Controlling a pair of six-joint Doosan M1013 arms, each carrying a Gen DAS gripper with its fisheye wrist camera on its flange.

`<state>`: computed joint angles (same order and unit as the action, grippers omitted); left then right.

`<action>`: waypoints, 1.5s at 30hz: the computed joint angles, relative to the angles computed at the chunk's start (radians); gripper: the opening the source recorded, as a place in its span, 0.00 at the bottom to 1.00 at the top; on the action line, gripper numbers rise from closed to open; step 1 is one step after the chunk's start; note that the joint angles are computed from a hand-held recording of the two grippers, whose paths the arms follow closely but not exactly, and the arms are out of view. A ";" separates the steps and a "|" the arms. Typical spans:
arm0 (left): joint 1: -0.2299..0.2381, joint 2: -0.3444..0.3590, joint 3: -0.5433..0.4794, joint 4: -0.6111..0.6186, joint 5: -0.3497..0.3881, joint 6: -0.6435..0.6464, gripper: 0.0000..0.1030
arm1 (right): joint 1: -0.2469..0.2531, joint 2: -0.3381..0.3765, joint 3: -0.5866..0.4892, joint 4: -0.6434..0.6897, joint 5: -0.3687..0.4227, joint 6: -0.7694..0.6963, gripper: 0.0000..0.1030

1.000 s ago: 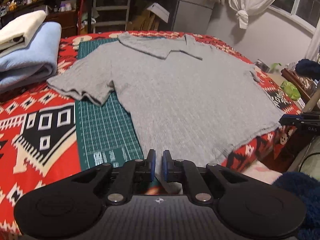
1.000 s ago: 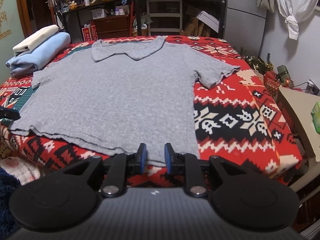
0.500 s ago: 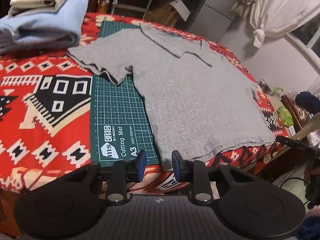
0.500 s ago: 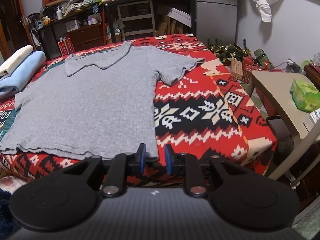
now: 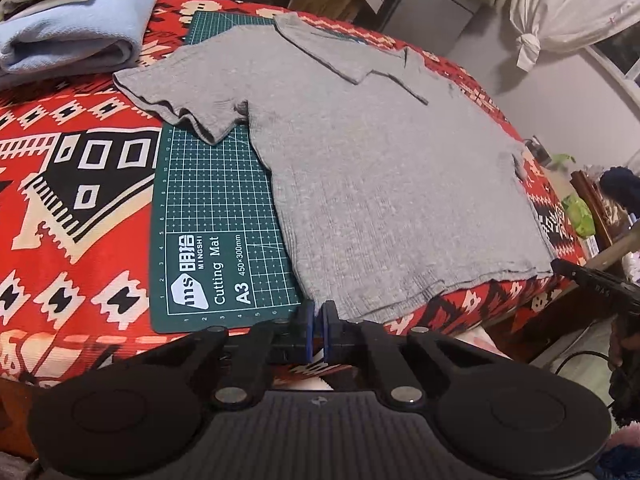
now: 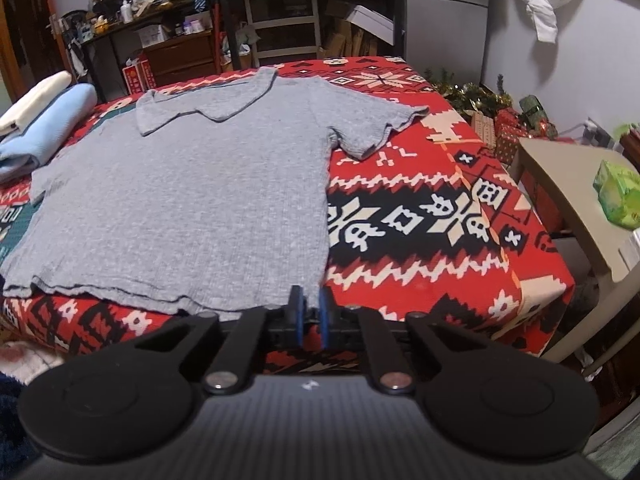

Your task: Fold clothes

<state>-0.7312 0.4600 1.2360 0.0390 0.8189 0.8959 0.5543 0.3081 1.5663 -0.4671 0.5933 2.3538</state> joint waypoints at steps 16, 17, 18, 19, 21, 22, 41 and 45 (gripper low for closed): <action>0.012 -0.077 0.063 0.179 -0.251 -0.244 0.03 | -0.030 -0.051 -0.006 -0.098 -0.157 0.198 0.04; 0.015 -0.074 0.055 0.188 -0.262 -0.249 0.02 | -0.031 -0.047 -0.016 -0.107 -0.157 0.197 0.04; 0.018 -0.070 0.047 0.197 -0.272 -0.254 0.02 | -0.032 -0.042 -0.029 -0.116 -0.156 0.193 0.04; 0.020 -0.064 0.034 0.213 -0.277 -0.264 0.03 | -0.034 -0.036 -0.043 -0.124 -0.154 0.188 0.04; 0.026 -0.052 0.007 0.239 -0.287 -0.278 0.03 | -0.039 -0.021 -0.076 -0.136 -0.152 0.180 0.04; 0.030 -0.044 -0.007 0.250 -0.293 -0.283 0.02 | -0.042 -0.012 -0.095 -0.142 -0.152 0.172 0.04; 0.138 0.245 -0.448 0.151 -0.105 -0.155 0.03 | -0.142 0.389 -0.755 0.305 0.149 -0.442 0.04; 0.150 0.285 -0.503 0.143 -0.064 -0.136 0.03 | -0.150 0.476 -0.876 0.327 0.210 -0.470 0.04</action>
